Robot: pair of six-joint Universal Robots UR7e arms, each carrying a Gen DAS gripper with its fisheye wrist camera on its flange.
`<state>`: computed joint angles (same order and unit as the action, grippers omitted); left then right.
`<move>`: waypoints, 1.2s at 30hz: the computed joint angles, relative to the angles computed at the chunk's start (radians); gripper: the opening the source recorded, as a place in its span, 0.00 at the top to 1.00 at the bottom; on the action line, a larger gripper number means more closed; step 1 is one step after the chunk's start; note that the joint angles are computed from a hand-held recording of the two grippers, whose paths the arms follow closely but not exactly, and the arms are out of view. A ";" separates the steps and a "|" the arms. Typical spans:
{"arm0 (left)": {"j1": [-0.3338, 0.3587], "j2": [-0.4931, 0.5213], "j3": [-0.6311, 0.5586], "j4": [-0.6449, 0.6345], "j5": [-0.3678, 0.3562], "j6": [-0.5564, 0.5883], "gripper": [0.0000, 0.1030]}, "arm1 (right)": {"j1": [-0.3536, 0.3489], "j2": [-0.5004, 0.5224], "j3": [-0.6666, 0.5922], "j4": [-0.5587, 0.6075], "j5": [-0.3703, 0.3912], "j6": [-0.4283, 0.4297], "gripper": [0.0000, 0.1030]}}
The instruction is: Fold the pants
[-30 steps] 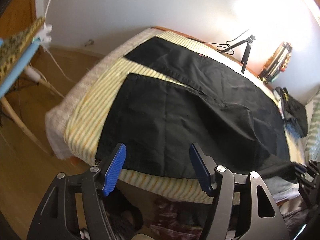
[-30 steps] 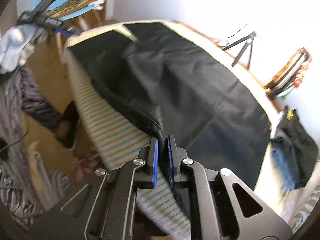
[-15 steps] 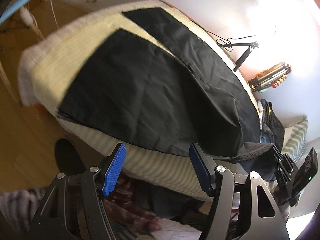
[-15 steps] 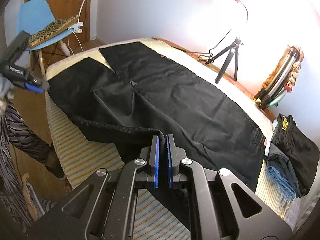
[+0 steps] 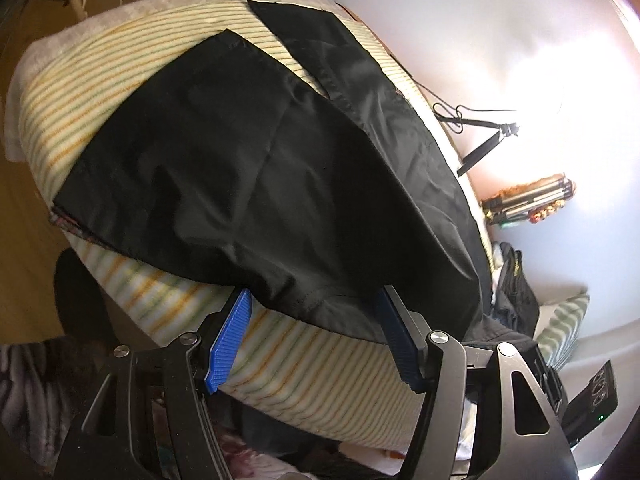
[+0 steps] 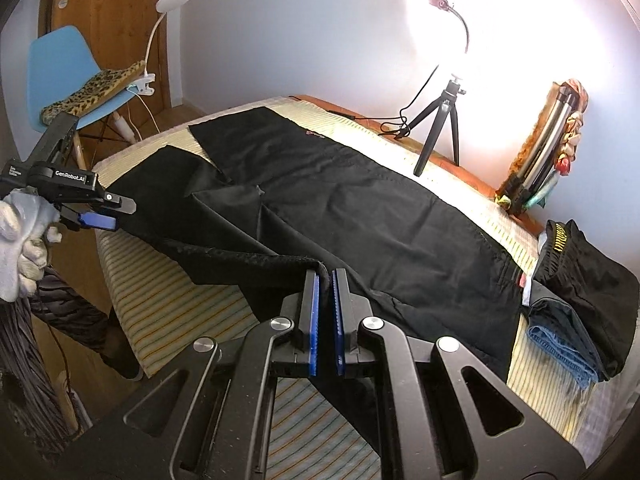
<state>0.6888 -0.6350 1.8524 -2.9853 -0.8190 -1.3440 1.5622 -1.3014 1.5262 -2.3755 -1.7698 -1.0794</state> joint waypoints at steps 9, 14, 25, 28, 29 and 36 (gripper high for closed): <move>0.003 0.004 -0.018 0.051 0.086 0.016 0.80 | -0.005 -0.013 0.009 0.002 0.012 0.010 0.93; 0.012 0.005 0.010 -0.058 0.084 0.012 0.79 | -0.004 -0.020 0.024 -0.006 0.007 -0.007 0.93; 0.017 0.011 -0.010 -0.018 0.140 0.044 0.89 | -0.013 -0.041 0.042 0.000 0.014 -0.004 0.93; -0.020 -0.001 -0.014 0.023 0.220 0.075 0.91 | -0.010 -0.054 0.066 -0.020 0.011 -0.012 0.93; -0.041 -0.008 -0.025 0.084 0.274 0.086 0.92 | -0.009 -0.059 0.073 -0.026 0.013 -0.015 0.93; -0.067 -0.010 -0.135 0.153 0.417 0.327 0.93 | 0.022 -0.023 0.013 -0.035 0.018 -0.033 0.94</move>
<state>0.6214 -0.6454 1.7175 -2.8319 -0.4017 -1.0173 1.5842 -1.3249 1.5390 -2.4106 -1.7523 -1.1120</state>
